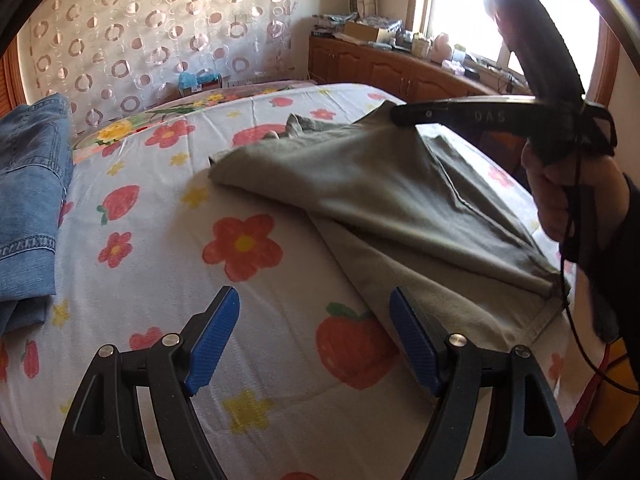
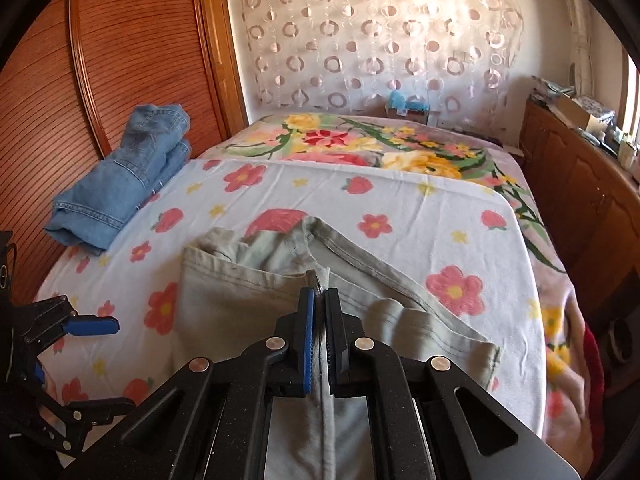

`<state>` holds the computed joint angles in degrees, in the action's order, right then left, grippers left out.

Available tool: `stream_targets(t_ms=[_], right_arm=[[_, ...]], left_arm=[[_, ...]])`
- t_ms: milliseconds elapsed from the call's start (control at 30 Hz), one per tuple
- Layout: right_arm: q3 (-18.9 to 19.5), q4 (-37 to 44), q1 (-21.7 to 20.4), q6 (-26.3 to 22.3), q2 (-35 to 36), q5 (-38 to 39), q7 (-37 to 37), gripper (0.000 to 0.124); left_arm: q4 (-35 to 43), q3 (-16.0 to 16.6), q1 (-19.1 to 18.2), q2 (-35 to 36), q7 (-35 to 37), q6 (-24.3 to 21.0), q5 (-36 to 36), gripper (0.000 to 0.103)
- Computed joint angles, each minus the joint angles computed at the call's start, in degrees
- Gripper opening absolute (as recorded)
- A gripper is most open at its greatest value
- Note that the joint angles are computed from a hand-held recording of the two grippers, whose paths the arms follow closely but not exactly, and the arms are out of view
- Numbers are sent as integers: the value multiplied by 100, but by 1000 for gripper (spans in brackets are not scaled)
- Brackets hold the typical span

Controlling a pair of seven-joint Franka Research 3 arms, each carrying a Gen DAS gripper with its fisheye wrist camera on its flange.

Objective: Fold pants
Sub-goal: 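Lift the waistband with the right tool, fold it onto the hem, release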

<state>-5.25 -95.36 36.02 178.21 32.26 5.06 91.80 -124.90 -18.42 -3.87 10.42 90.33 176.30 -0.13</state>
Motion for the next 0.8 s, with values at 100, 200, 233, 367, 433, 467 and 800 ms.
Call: stream_targets(t_ms=[100, 200, 233, 367, 433, 467, 800], right_arm=[[-72, 5, -2, -54, 21, 3, 45, 5], [-262, -26, 98, 7, 40, -2, 214, 5], [-334, -56, 142, 50, 32, -4, 278, 5], [-532, -156, 282, 290, 4, 36, 438, 5], [-738, -231, 457, 405, -17, 74, 518, 5], [-821, -256, 527, 454, -20, 95, 534, 5], [-2171, -465, 1626, 450, 92, 459, 916, 5]], left_arm=[[79, 99, -91, 72, -113, -144, 134, 78], [64, 158, -140, 101, -183, -109, 204, 79], [39, 208, -183, 91, -245, -77, 289, 79], [-6, 311, -268, 79, -449, -2, 555, 79], [-9, 288, -238, 88, -475, 22, 600, 79], [-19, 268, -219, 80, -482, 31, 609, 79], [-13, 206, -146, 99, -539, 54, 688, 80]])
